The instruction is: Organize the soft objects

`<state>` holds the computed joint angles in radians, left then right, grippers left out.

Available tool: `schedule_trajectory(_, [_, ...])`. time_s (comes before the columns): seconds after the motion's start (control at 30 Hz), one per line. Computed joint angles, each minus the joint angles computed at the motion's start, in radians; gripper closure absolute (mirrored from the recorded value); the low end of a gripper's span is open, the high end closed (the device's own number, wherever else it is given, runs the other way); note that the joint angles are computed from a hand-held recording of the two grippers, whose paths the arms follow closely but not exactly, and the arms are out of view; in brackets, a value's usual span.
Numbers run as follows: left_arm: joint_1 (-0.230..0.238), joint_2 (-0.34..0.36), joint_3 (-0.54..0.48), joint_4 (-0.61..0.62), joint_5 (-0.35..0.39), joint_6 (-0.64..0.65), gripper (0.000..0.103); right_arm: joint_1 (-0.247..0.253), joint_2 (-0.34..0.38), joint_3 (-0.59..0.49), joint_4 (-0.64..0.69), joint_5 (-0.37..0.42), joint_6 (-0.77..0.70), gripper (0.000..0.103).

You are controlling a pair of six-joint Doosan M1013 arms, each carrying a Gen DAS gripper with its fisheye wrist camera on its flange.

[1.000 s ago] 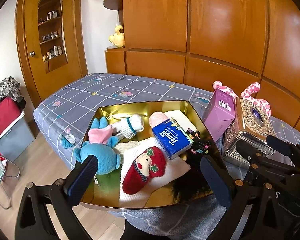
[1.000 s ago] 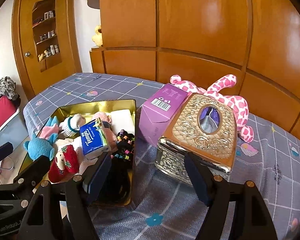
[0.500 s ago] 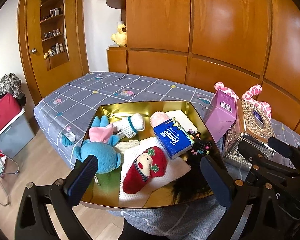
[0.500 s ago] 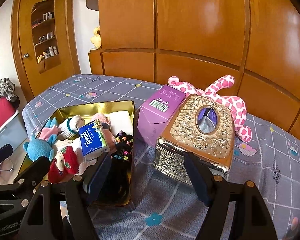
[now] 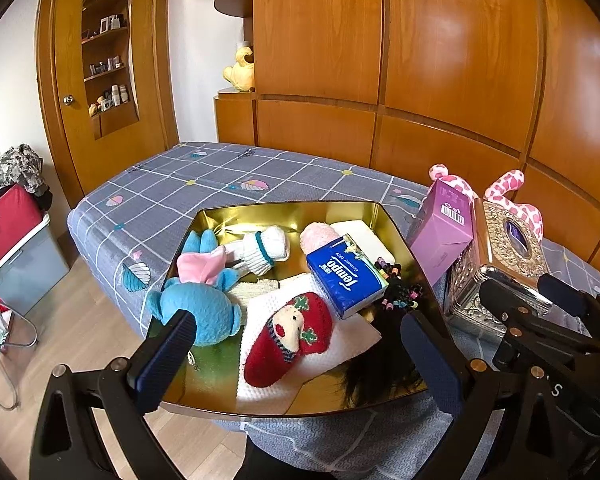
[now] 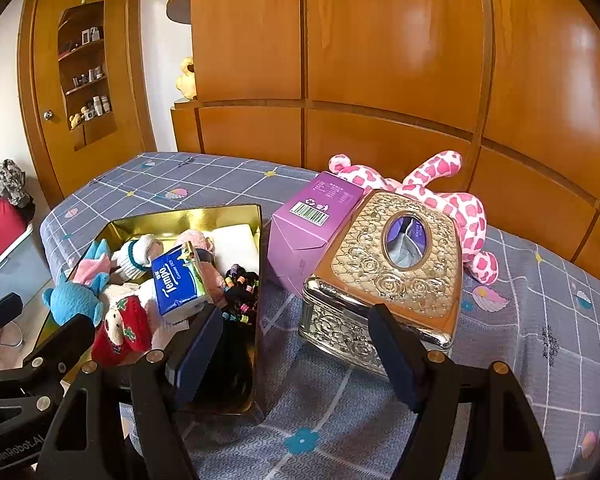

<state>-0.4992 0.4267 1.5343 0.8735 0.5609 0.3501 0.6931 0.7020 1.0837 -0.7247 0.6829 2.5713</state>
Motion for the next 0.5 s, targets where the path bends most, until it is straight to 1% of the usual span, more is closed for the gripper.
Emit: schedule_trajectory(0.5, [-0.001, 0.001, -0.001, 0.002, 0.001, -0.002, 0.0, -0.001, 0.0, -0.001, 0.002, 0.001, 0.002, 0.027])
